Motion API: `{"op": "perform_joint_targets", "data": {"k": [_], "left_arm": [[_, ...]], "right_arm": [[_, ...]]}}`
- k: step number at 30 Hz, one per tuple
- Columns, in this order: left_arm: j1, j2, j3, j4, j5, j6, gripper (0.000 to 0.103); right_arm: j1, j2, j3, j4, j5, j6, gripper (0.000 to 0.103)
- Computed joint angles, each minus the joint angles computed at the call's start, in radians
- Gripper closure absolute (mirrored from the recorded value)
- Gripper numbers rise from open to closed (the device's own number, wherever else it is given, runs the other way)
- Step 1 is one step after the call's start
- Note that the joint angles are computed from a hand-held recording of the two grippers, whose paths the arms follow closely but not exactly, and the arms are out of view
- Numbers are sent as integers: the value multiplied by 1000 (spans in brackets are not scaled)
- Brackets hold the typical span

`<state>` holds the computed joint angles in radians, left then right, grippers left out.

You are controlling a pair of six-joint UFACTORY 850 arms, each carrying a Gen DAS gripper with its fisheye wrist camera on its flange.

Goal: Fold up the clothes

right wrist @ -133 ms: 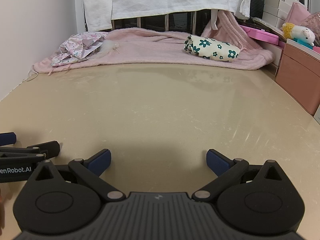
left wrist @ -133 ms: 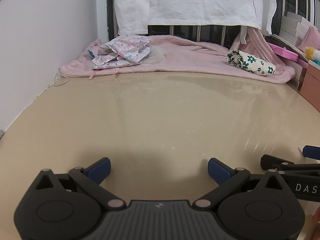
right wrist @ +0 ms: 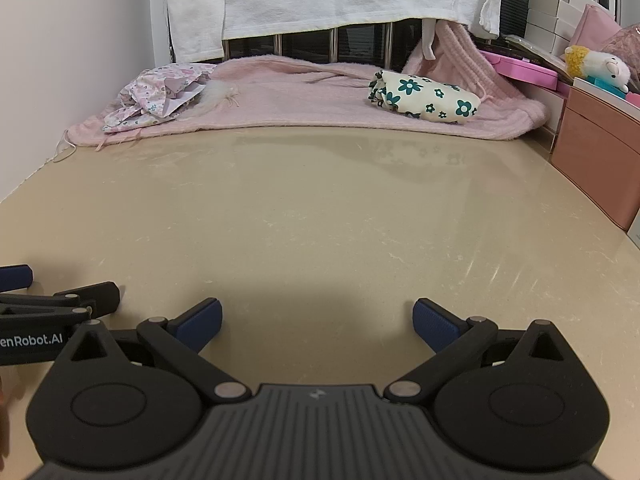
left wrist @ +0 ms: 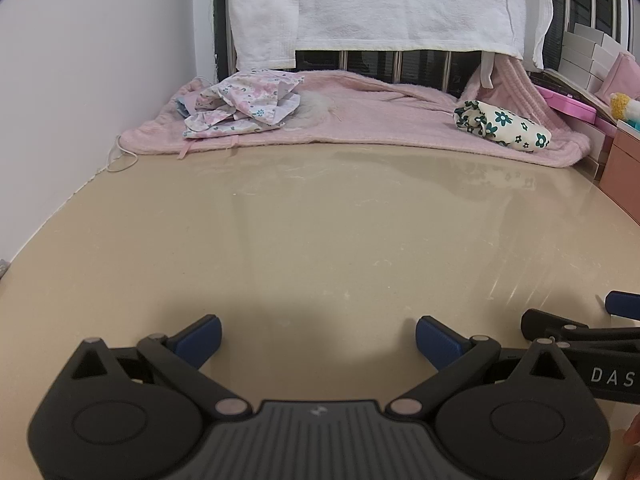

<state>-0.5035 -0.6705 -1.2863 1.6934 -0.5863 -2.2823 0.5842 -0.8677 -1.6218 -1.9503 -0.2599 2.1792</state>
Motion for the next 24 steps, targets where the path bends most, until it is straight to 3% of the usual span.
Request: {"op": "perform_joint_targets", "data": {"k": [24], "left_arm": [[0, 1, 1, 3, 2, -4, 0]], "right_arm": [[1, -1, -1, 6, -1, -6, 1]]}}
